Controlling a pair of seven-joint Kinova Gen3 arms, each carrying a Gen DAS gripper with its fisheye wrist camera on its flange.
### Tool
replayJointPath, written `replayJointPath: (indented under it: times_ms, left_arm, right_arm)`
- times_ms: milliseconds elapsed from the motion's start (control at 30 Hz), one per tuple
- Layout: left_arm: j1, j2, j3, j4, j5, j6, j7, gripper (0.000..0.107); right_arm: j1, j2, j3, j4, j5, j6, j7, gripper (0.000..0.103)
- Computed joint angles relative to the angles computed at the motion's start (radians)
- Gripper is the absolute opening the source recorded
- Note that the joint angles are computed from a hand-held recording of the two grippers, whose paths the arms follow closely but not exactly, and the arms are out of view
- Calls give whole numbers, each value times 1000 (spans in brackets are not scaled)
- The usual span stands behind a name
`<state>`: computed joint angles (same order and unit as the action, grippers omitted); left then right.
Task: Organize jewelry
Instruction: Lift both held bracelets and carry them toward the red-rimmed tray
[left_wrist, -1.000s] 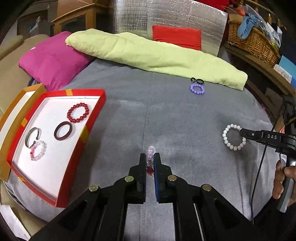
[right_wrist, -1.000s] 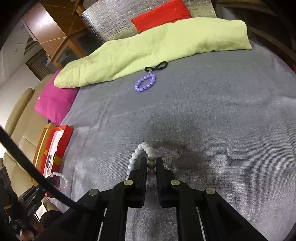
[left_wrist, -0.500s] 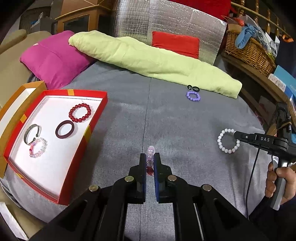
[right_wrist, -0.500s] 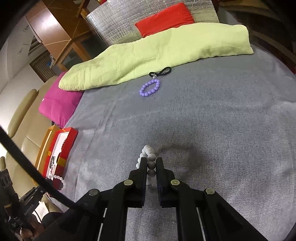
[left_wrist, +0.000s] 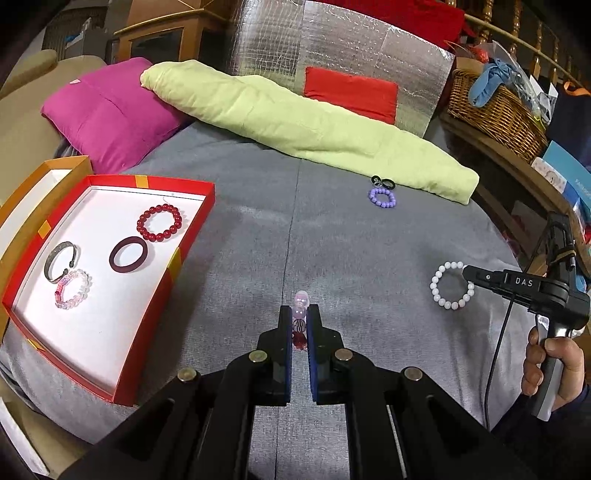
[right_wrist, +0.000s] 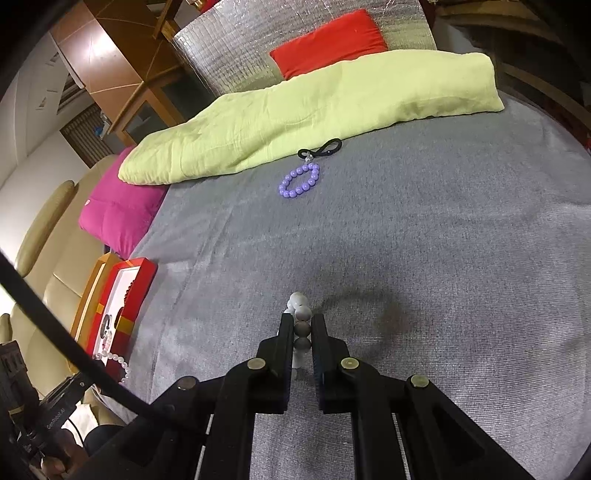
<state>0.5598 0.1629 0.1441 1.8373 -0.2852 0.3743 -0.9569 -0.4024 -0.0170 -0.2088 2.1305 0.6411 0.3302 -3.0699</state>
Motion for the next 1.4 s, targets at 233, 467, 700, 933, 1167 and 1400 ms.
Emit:
replayJointPath:
  times_ms: [233, 467, 700, 933, 1167, 1400]
  left_arm:
    - [10, 0, -6, 5, -13, -11, 9, 8]
    - [-9, -7, 2, 20, 14, -35, -3, 8]
    - [-6, -14, -6, 39, 13, -71, 0, 8]
    - [3, -18, -19, 50, 14, -94, 1, 8]
    - [83, -10, -76, 34, -145, -59, 168, 8]
    - [85, -22, -72, 18, -248, 15, 315, 8]
  right_arm:
    - [0, -2, -2, 4, 17, 0, -18, 10]
    - [1, -2, -5, 3, 31, 4, -27, 10]
    - [-3, -7, -11, 7, 63, 9, -64, 10]
    - [1, -38, -35, 35, 50, 22, -125, 10]
    - [0, -66, -98, 8, 30, 84, -149, 10]
    - [-60, -37, -118, -85, 15, 133, -105, 10]
